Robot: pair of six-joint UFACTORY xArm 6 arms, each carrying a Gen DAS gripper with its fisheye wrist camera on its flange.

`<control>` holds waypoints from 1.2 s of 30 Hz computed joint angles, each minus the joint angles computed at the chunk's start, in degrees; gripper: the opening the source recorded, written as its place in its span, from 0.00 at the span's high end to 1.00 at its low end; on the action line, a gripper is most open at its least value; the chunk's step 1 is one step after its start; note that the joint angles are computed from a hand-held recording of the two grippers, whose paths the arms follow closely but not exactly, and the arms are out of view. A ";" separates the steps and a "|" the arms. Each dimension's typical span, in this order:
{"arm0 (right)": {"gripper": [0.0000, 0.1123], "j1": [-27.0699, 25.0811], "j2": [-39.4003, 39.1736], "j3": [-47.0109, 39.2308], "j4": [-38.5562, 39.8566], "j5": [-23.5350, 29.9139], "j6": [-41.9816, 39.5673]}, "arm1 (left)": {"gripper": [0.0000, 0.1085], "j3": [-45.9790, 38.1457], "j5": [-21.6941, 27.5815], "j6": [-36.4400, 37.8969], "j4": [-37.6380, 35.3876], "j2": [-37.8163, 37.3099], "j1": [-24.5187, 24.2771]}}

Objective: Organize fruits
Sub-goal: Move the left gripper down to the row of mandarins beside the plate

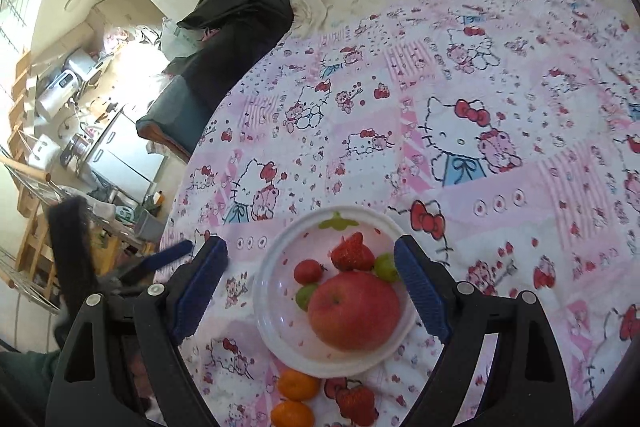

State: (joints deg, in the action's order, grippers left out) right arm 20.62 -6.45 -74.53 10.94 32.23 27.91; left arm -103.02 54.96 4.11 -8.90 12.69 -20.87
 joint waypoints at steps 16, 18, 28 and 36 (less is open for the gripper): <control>0.22 6.35 -15.42 13.80 -20.29 2.85 22.00 | 0.27 17.77 -6.90 -7.91 11.26 -15.93 0.06; 0.22 7.15 -16.43 14.63 -21.79 4.13 23.75 | 0.27 19.12 -6.57 -7.89 11.23 -17.18 0.17; 0.22 9.40 -20.74 19.88 -23.42 8.84 29.69 | 0.27 23.07 2.71 -8.00 5.90 -19.99 0.89; 0.22 7.85 -20.39 20.76 -20.25 10.82 30.52 | 0.28 20.80 13.39 -5.12 -1.33 -15.87 -0.18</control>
